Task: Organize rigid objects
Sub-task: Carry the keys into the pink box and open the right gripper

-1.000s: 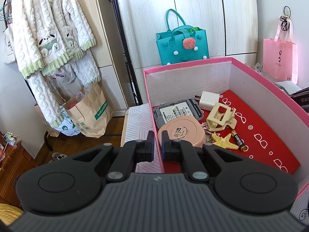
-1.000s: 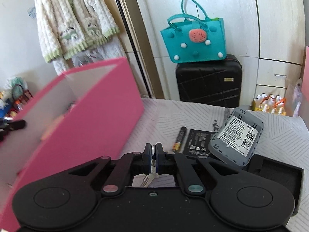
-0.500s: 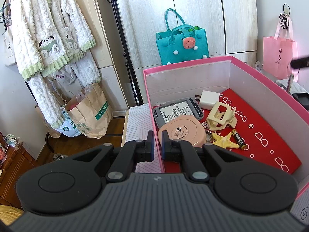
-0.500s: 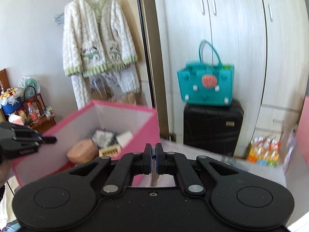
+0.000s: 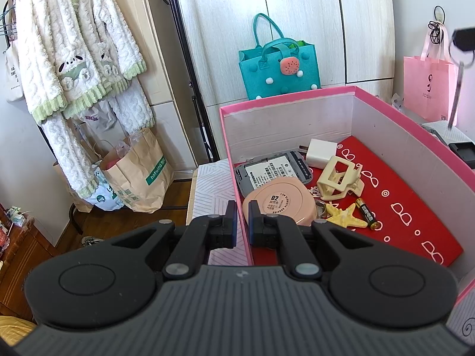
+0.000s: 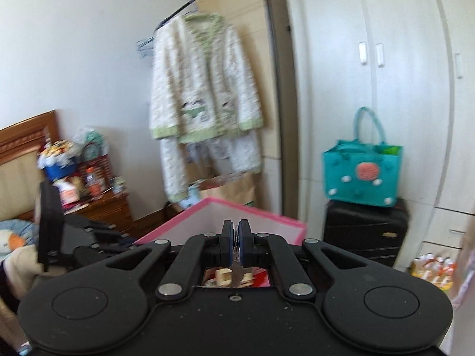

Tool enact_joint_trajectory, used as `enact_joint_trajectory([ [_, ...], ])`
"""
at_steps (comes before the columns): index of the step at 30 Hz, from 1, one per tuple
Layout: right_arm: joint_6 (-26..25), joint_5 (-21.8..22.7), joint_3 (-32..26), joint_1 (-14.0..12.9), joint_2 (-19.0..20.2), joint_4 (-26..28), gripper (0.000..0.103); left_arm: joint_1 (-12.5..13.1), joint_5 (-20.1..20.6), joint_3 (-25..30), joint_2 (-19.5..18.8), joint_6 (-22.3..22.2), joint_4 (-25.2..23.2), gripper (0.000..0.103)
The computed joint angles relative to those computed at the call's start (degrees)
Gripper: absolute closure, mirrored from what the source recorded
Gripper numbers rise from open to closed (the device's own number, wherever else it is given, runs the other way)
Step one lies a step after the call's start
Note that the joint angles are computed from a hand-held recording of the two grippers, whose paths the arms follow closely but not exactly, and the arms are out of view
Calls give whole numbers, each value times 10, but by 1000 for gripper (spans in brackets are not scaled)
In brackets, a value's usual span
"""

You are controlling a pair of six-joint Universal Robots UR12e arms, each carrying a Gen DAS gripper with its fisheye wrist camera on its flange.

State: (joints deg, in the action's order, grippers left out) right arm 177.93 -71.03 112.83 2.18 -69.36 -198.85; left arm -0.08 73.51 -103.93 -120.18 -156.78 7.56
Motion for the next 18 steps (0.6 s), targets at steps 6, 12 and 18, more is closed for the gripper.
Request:
enact_joint_trajectory([
  [6, -29, 29, -15, 14, 11, 71, 98, 0, 1, 0, 0, 2, 0, 96],
  [12, -43, 51, -36, 24, 31, 124, 98, 0, 1, 0, 0, 1, 0, 95],
  [18, -37, 54, -42, 23, 37, 145, 97, -1, 2, 0, 0, 2, 0, 94],
])
